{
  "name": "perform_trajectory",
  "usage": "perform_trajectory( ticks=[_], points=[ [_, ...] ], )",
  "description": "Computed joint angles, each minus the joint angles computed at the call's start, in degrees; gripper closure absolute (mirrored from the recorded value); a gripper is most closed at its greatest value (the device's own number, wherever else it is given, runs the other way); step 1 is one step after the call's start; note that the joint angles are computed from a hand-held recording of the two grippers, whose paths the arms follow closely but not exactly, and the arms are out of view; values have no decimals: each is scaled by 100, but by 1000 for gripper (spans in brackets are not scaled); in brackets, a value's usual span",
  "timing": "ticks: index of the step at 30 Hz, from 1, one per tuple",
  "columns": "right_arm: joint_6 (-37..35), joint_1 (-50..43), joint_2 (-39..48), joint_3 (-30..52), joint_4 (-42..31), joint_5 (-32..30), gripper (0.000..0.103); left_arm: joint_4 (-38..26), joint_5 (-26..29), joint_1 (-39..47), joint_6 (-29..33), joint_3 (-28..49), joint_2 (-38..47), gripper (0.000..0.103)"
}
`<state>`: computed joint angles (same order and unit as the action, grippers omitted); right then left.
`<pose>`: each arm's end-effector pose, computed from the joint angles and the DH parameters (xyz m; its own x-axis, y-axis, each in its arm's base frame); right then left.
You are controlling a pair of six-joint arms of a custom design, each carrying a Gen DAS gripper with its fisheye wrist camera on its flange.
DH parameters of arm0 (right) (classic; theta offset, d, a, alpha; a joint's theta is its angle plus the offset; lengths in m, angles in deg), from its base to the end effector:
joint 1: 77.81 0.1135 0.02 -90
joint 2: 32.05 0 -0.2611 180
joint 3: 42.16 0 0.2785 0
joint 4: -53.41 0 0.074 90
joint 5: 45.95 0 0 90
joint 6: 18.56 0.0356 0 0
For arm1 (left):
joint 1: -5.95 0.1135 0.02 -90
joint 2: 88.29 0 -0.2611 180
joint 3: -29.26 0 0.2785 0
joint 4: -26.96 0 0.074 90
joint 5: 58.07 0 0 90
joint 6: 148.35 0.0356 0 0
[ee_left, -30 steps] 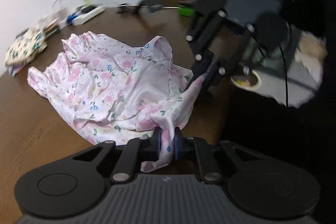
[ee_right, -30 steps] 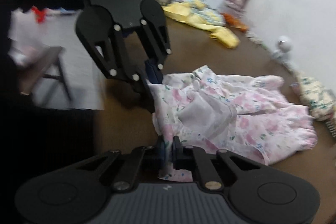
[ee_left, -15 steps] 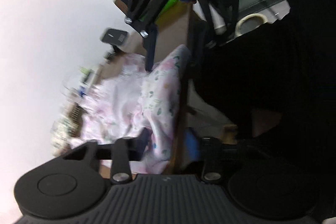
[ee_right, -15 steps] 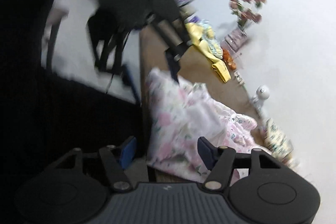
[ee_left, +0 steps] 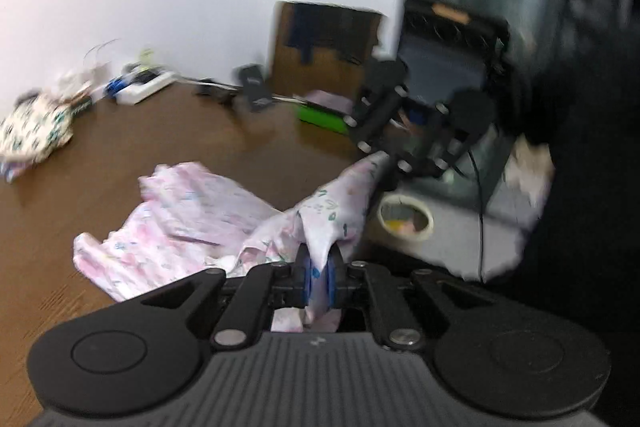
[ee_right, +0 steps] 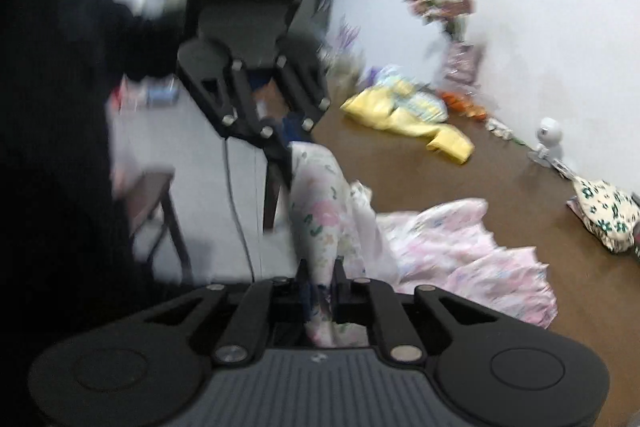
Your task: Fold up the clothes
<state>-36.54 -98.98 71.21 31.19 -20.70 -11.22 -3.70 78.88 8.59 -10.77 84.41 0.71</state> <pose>0.2889 -0.0805 0.1373 -0.0930 -0.5451 -0.8332 -0.9814 0.1915 -0.0157 0.2899 -0.0127 0.1307 -0.3996 0.4860 -0.7772 0.8564 0.5005 -0.1273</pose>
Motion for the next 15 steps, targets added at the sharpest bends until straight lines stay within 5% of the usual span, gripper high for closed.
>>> perform_trajectory(
  ticks=[1, 4, 6, 8, 10, 13, 15],
  points=[
    [359, 111, 370, 460, -122, -71, 94, 275, -84, 9, -581, 299, 488, 90],
    [2882, 501, 1144, 1130, 982, -187, 82, 818, -334, -1, -2039, 1078, 1615, 76],
    [4405, 588, 1233, 951, 2229, -160, 68, 1075, -477, -21, -2762, 1417, 2119, 73],
    [5523, 594, 1261, 686, 3303, -122, 57, 1330, -623, -38, -3436, 1684, 2514, 56],
    [6218, 504, 962, 180, 4148, -110, 53, 1735, -666, 49, -3729, 1209, 2200, 30],
    [7202, 296, 490, -691, 5389, -135, 36, 1985, -597, 162, -4013, 877, 1990, 23],
    [7468, 23, 427, -1009, 5505, -329, 35, 2304, -405, 97, -4114, 889, 2098, 19]
  ],
)
